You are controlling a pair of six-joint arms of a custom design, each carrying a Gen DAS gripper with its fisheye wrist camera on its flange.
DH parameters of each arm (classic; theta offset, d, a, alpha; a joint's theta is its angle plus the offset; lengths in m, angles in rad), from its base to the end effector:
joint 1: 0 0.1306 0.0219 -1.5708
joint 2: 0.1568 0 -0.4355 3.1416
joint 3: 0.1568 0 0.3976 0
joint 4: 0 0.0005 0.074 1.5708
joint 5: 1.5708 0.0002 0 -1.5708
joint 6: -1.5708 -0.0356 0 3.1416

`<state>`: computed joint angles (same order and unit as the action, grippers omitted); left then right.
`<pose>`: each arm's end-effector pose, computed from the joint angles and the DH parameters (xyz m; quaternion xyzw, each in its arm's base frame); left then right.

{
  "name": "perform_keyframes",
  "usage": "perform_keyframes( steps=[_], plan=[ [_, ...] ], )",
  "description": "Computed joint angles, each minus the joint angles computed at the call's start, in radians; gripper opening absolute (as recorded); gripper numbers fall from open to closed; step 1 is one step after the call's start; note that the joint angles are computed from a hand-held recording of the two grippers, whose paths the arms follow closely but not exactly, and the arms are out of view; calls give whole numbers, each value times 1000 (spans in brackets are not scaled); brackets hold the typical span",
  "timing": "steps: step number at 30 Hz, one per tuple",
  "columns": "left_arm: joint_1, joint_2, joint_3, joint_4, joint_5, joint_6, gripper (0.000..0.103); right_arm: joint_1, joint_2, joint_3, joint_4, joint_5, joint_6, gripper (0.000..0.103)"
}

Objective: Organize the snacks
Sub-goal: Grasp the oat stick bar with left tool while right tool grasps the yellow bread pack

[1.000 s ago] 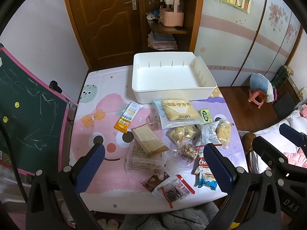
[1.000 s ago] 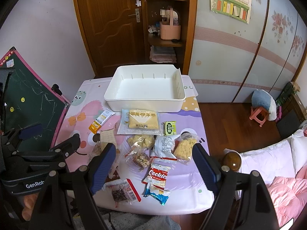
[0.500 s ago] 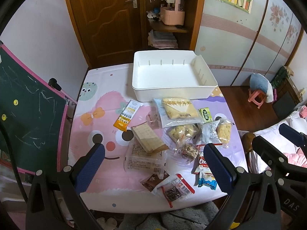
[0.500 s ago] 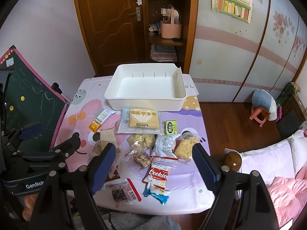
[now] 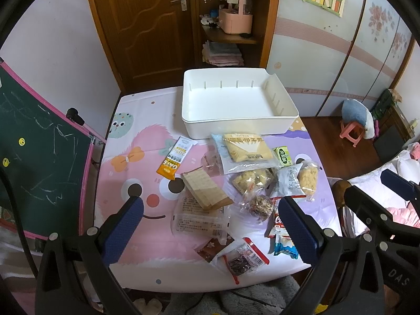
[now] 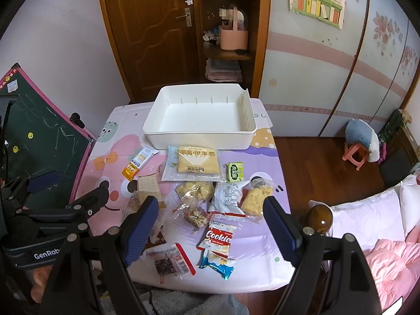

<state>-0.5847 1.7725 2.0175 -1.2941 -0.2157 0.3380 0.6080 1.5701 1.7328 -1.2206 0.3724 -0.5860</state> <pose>0.5163 -0.3332 0.5404 0.0906 0.9567 -0.0210 0.2759 0.4463 0.2942 0.5317 0.0365 0.9510 -0.0080 0.3068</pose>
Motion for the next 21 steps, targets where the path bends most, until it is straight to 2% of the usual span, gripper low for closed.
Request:
perform_keyframes(
  steps=[4, 9, 12, 16, 21],
  plan=[
    [-2, -17, -29, 28, -16, 11, 102, -7, -3, 1, -10, 1, -12, 82],
    [21, -61, -107, 100, -3, 45, 102, -24, -12, -7, -19, 1, -49, 82],
    [45, -61, -107, 116, -12, 28, 102, -38, -15, -7, -19, -4, -63, 82],
    [75, -40, -83, 106, -10, -5, 102, -63, -8, -1, -18, -22, -61, 82],
    [118, 8, -36, 76, -11, -53, 102, -96, 18, 3, 6, -116, -69, 82]
  ],
)
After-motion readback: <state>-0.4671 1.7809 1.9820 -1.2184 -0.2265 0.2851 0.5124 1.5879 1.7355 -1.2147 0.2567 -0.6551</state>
